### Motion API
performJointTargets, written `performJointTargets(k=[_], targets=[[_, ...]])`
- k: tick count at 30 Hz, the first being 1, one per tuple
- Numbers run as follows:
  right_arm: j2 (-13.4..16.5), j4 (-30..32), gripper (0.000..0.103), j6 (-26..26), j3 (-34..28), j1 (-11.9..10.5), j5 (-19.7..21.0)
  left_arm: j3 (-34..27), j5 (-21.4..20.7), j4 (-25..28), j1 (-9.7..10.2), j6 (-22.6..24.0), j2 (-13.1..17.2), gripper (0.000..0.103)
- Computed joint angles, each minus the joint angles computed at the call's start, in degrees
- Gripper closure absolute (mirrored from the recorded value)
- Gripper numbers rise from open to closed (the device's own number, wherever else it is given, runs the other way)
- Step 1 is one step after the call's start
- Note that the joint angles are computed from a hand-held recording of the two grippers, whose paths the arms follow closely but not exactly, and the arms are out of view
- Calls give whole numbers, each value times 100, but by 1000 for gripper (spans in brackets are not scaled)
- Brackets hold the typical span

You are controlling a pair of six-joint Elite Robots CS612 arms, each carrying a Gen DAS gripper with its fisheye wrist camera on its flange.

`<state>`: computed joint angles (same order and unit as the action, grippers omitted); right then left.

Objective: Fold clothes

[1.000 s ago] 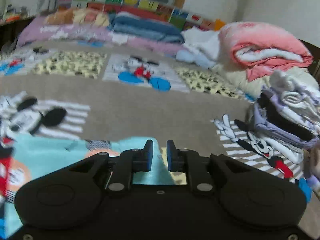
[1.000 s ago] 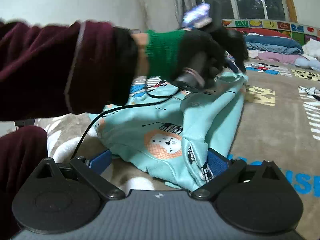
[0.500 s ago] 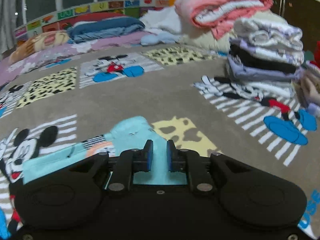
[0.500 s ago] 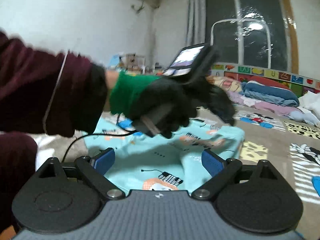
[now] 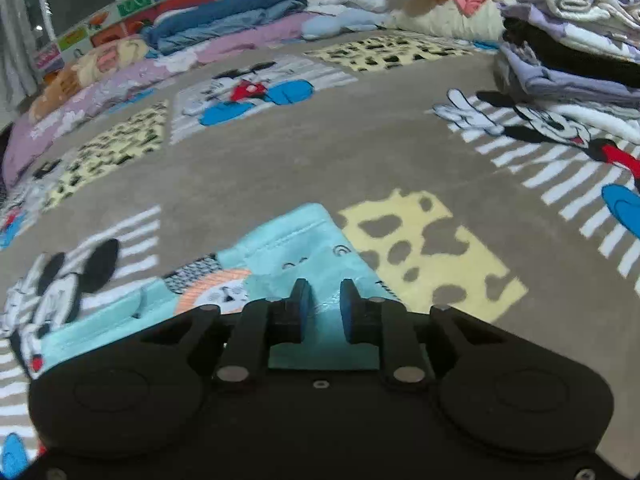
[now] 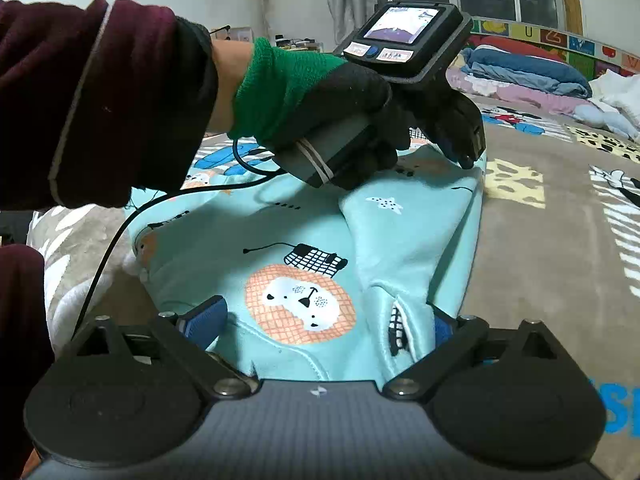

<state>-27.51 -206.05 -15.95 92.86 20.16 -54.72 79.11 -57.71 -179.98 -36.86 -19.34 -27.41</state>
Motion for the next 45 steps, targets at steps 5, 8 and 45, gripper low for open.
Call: performJointTargets(k=[5,8,45], targets=[[18,-292,8,107,38,-1,-5,686,427,-851,-154,-371,-309,85],[3,-601,8,244,124,-14,-78,1264,486,-1394,-307,-531,-538,85],[-62,-1918,7,1799,722,-112,64,3819,311,-4351,-1106,-3142,-816,27]])
